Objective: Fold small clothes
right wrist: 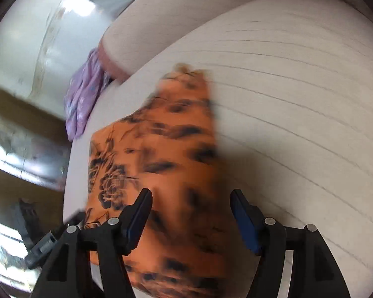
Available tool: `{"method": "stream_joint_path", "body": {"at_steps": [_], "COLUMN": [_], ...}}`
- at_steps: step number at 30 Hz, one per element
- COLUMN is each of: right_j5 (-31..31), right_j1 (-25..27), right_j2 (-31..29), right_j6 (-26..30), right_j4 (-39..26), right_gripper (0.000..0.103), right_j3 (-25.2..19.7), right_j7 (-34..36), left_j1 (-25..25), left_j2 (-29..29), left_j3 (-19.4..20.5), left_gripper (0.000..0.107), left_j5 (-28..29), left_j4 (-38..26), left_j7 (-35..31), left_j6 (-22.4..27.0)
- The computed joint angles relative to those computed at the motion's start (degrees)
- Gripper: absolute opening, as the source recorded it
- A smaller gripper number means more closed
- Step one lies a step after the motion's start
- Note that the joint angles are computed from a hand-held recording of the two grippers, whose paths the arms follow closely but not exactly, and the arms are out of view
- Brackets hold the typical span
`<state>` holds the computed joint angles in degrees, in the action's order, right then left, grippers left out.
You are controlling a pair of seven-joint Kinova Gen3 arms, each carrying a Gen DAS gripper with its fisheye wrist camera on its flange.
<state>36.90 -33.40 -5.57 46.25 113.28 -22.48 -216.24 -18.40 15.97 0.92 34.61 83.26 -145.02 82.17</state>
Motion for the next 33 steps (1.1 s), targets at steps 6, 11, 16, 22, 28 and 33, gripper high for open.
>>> {"method": "stream_joint_path", "body": {"at_steps": [6,11,16,22,28,33], "right_j5": [11.7,11.8,6.1,6.6,6.6,-0.8], "right_j1": [0.2,-6.2,-7.1,-9.6,-11.2,-2.9], "right_j2": [1.0,4.2,7.4,9.1,9.9,14.3], "right_j6": [12.2,4.9,4.3,11.5,13.2,15.3], "right_j4": [-7.0,-8.6,-9.5,-15.0,-16.2,-19.6], "right_gripper": [0.069,0.082,0.082,0.090,0.090,0.101], "right_j3": [-10.2,0.4,3.4,4.6,6.2,1.8], "right_j7": [-3.3,4.9,7.6,12.0,11.0,19.5], "left_j1": [-0.7,0.1,-0.1,-0.2,-0.8,-0.4], "left_j2": [-4.5,-6.6,-8.4,-9.2,-10.8,-11.9], "left_j3": [-1.0,-2.0,-3.2,-4.1,-5.0,-5.6], "left_gripper": [0.071,0.071,0.075,0.076,0.083,0.084], "left_j5": [0.4,0.7,1.2,1.6,2.3,1.4], "left_j4": [3.1,3.4,3.7,4.1,4.8,5.2], "left_j7": [-4.6,-5.3,-7.0,-7.3,-9.0,-7.9], "left_j6": [-1.4,-2.3,-2.5,-1.7,-3.0,-3.8]}}
